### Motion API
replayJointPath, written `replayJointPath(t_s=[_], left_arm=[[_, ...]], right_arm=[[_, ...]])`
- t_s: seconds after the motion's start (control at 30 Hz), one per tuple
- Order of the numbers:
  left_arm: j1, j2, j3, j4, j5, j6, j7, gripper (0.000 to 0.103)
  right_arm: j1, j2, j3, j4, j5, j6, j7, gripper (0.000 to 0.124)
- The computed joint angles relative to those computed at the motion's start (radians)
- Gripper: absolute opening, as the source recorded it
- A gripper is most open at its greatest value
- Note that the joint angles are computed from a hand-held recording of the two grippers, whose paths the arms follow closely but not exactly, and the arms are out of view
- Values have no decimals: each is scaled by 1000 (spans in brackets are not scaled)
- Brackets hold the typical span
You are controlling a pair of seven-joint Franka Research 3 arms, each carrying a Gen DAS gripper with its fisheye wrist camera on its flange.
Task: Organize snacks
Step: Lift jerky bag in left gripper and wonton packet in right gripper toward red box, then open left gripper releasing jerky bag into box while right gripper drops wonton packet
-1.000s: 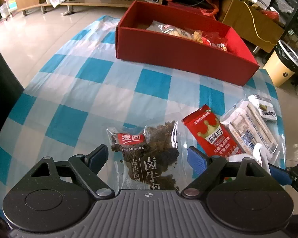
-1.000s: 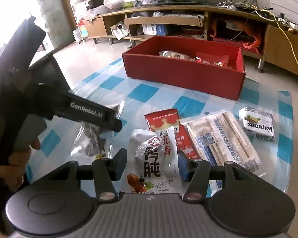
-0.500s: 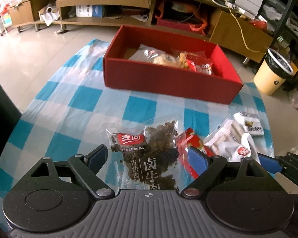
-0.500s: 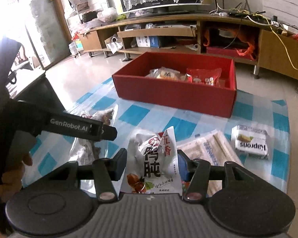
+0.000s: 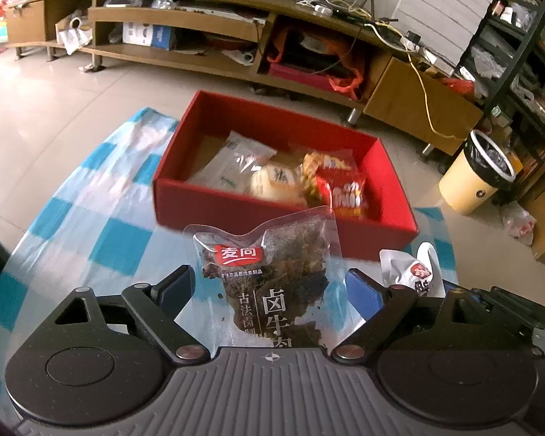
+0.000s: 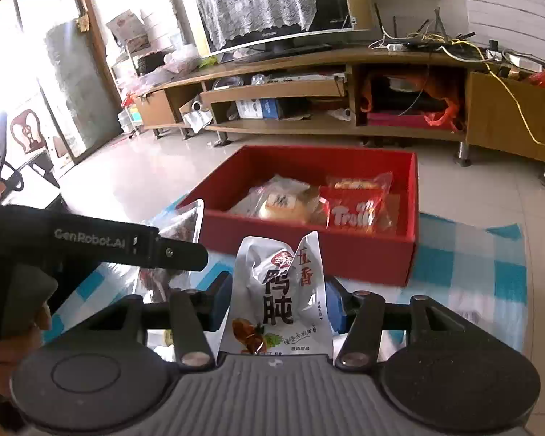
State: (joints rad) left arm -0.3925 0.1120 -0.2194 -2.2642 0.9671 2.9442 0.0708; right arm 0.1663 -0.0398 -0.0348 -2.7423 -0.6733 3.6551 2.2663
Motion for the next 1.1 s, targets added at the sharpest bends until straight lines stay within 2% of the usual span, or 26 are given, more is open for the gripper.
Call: replayJointPath(t_s=[0.1, 0.27, 0.5, 0.7, 0.9, 1.03, 1.1], left_arm=[[4, 34, 3, 42, -25, 2, 35, 92], [-16, 94, 27, 132, -32, -21, 82, 93], [-41, 184, 68, 259, -31, -55, 116, 93], [-58, 270, 103, 362, -55, -51, 151, 93], [-71, 353, 123, 450, -114, -58, 216, 93], [-80, 385, 137, 474, -155, -55, 246, 94], [-75, 392, 136, 472, -180, -44, 267, 95]], right_arm=[[-16, 38, -6, 55, -42, -4, 45, 52], [-69, 102, 27, 143, -69, -15, 84, 52], [-149, 194, 92, 263, -41, -31, 96, 52], [-246, 291, 182, 385, -56, -81, 124, 52], [-327, 371, 277, 465, -38, -126, 100, 52], [-322, 398, 293, 485, 40, -161, 22, 54], [-354, 413, 326, 495, 52, -179, 10, 54]])
